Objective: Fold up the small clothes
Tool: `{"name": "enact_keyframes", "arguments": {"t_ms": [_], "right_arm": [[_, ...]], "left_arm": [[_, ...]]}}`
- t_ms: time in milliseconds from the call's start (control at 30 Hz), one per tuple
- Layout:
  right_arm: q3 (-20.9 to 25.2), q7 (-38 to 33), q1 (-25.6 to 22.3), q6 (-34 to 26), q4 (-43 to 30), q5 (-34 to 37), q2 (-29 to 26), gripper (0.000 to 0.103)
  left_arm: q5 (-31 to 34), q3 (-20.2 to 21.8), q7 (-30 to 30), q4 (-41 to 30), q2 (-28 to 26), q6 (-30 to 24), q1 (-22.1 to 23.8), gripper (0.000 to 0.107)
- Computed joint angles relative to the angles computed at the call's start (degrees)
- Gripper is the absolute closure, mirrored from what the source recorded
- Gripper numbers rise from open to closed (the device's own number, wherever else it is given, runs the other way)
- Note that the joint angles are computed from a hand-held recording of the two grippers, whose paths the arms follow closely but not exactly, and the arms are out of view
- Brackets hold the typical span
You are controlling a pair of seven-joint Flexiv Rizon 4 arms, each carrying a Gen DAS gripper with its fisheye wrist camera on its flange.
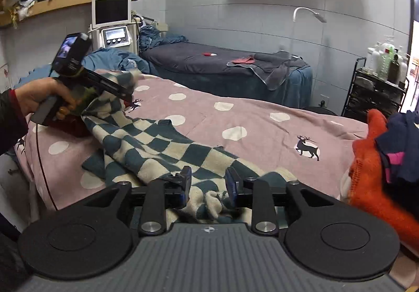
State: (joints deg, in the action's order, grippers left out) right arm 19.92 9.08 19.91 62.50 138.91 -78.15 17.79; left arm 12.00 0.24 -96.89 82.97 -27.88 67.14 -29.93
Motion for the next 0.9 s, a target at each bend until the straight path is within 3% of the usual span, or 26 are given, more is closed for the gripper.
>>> {"name": "enact_keyframes", "arguments": {"t_ms": [100, 200, 267, 367, 433, 533, 600, 700, 733, 767, 800, 867, 900], "right_arm": [[-3.69, 1.02, -2.06, 3.41, -2.20, -3.93, -3.41, 0.041], [-9.12, 6.48, -5.36, 12.06, -5.13, -9.87, -8.73, 0.041], [-11.29, 3.13, -6.65, 16.17, -8.29, -8.64, -14.01, 0.041], [-12.63, -6.39, -7.16, 18.77, -13.11, 0.15, -22.22, 0.042], [-12.21, -14.12, -7.59, 22.69, -15.37, 13.36, -27.60, 0.042], [-4.88, -27.72, -11.27, 25.66, -19.34, 33.74, -35.08, 0.042], [-3.12, -29.89, -11.82, 25.18, -20.65, 36.71, -37.31, 0.042], [3.29, -37.73, -14.27, 19.76, -22.57, 44.48, -39.40, 0.042], [3.05, -38.83, -13.72, 20.56, -22.13, 44.91, -39.48, 0.042], [1.05, -38.72, -12.05, 21.96, -21.34, 43.88, -38.97, 0.042], [0.92, -39.69, -11.58, 21.61, -21.18, 44.50, -38.62, 0.044], [4.65, -44.65, -13.90, 20.61, -21.78, 49.18, -38.86, 0.073], [4.97, -46.46, -13.56, 20.96, -21.57, 51.41, -38.57, 0.083]], "left_arm": [[-1.35, -1.78, 3.06, -5.11, -4.58, -2.94, 0.18, 0.004], [-4.12, -2.65, 5.59, -10.44, -9.21, -5.74, 0.92, 0.004], [-6.99, -4.10, 8.05, -12.93, -11.58, -5.93, 2.51, 0.004], [-10.87, -4.79, 11.60, -19.77, -16.11, -9.34, 4.31, 0.006], [-11.82, -3.95, 13.51, -25.46, -19.55, -12.81, 4.58, 0.012], [-15.72, -6.25, 20.24, -33.23, -24.53, -22.58, 6.51, 0.015], [-16.18, -6.21, 24.08, -35.54, -26.50, -25.29, 6.36, 0.015], [-14.42, -4.44, 27.54, -36.60, -27.92, -25.43, 4.82, 0.018], [-14.85, -4.75, 28.72, -37.42, -28.56, -27.27, 4.77, 0.028], [-17.02, -4.48, 31.03, -36.99, -28.78, -27.90, 4.52, 0.032], [-15.72, -6.09, 31.66, -34.70, -27.98, -25.02, 5.09, 0.035], [-17.67, -7.75, 34.10, -32.46, -27.15, -23.73, 5.90, 0.060], [-18.73, -8.12, 34.26, -31.75, -26.75, -23.50, 6.12, 0.081]]}}
